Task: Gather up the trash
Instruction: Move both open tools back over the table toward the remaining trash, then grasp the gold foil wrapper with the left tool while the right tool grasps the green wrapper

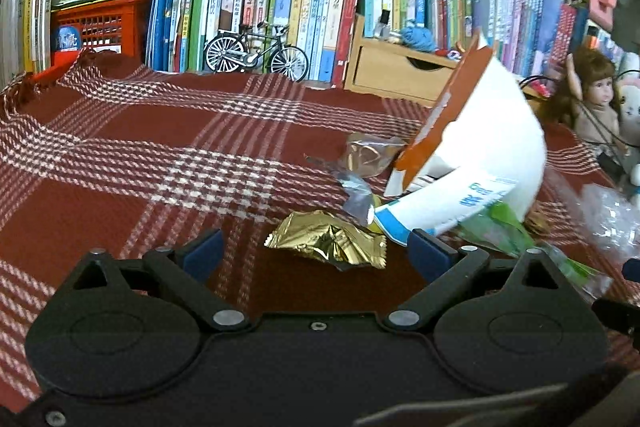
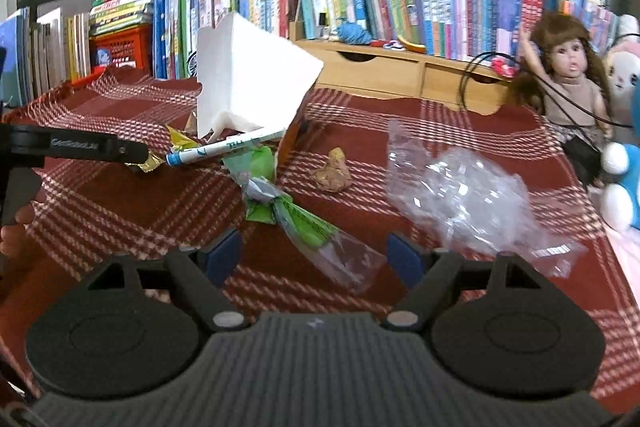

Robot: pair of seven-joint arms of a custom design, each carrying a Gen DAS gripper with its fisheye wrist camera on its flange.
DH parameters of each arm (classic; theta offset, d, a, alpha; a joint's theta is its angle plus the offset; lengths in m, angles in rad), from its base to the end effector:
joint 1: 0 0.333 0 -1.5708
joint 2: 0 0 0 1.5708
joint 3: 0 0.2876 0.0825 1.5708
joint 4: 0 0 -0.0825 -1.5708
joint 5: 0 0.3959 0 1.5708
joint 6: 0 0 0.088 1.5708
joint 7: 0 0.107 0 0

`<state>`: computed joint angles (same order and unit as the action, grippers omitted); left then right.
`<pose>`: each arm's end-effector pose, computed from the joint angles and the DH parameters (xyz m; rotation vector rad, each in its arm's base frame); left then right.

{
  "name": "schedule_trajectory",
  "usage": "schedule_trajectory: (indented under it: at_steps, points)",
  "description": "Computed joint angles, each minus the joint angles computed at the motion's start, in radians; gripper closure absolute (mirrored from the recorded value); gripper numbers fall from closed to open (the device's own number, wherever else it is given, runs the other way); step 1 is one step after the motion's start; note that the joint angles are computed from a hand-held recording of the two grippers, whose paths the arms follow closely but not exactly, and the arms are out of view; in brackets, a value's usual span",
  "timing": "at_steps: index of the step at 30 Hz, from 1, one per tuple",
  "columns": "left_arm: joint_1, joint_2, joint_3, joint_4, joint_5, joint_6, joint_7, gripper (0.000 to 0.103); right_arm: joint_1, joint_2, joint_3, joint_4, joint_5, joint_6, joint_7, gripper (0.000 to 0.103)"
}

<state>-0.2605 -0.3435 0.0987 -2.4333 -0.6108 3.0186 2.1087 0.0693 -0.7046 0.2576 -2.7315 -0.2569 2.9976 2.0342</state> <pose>0.4986 -0.0355 0.4993 -1.6099 1.8108 -1.0570 0.3813 0.1532 0.5032 -1.7191 1.5154 -0.8199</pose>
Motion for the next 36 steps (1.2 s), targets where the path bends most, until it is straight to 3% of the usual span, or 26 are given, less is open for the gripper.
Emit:
schedule_trajectory:
  at_steps: [5, 6, 8, 9, 10, 11, 14, 21, 25, 36]
  points:
    - [0.064, 0.051, -0.064, 0.019, 0.095, 0.029, -0.065, 0.006, -0.021, 0.112, 0.011, 0.072, -0.025, 0.019, -0.032, 0.019]
    - [0.070, 0.058, -0.068, 0.023, 0.108, 0.022, -0.082, 0.011, -0.024, 0.137, 0.013, 0.090, -0.030, 0.016, -0.037, 0.020]
    - [0.048, 0.063, -0.047, 0.032, 0.092, 0.004, -0.069, 0.024, -0.026, 0.172, 0.012, 0.114, -0.038, 0.012, -0.041, 0.026]
    - [0.035, 0.061, -0.035, 0.030, 0.076, 0.007, -0.051, 0.036, -0.018, 0.189, 0.004, 0.124, -0.037, 0.007, -0.044, 0.029]
    - [0.017, 0.057, -0.021, 0.027, 0.053, 0.015, -0.026, 0.051, -0.005, 0.200, -0.009, 0.131, -0.033, 0.002, -0.049, 0.040]
    - [0.003, 0.051, -0.008, 0.026, 0.036, 0.012, -0.005, 0.058, 0.013, 0.208, -0.025, 0.135, -0.025, -0.002, -0.058, 0.051]
    - [0.003, 0.028, -0.005, 0.015, 0.014, -0.012, 0.016, 0.078, 0.042, 0.201, -0.046, 0.122, -0.011, 0.007, -0.069, 0.063]
    - [-0.031, -0.073, 0.013, -0.075, -0.001, 0.026, 0.049, 0.080, 0.075, 0.117, -0.057, 0.049, 0.029, 0.021, -0.070, 0.073]
    - [-0.082, -0.169, 0.057, -0.146, 0.010, 0.029, 0.061, 0.080, 0.103, 0.046, -0.061, -0.002, 0.059, 0.014, -0.068, 0.075]
    - [-0.078, -0.460, 0.061, -0.332, 0.138, -0.049, 0.013, 0.080, 0.160, -0.152, -0.047, -0.120, 0.119, -0.029, -0.039, 0.078]
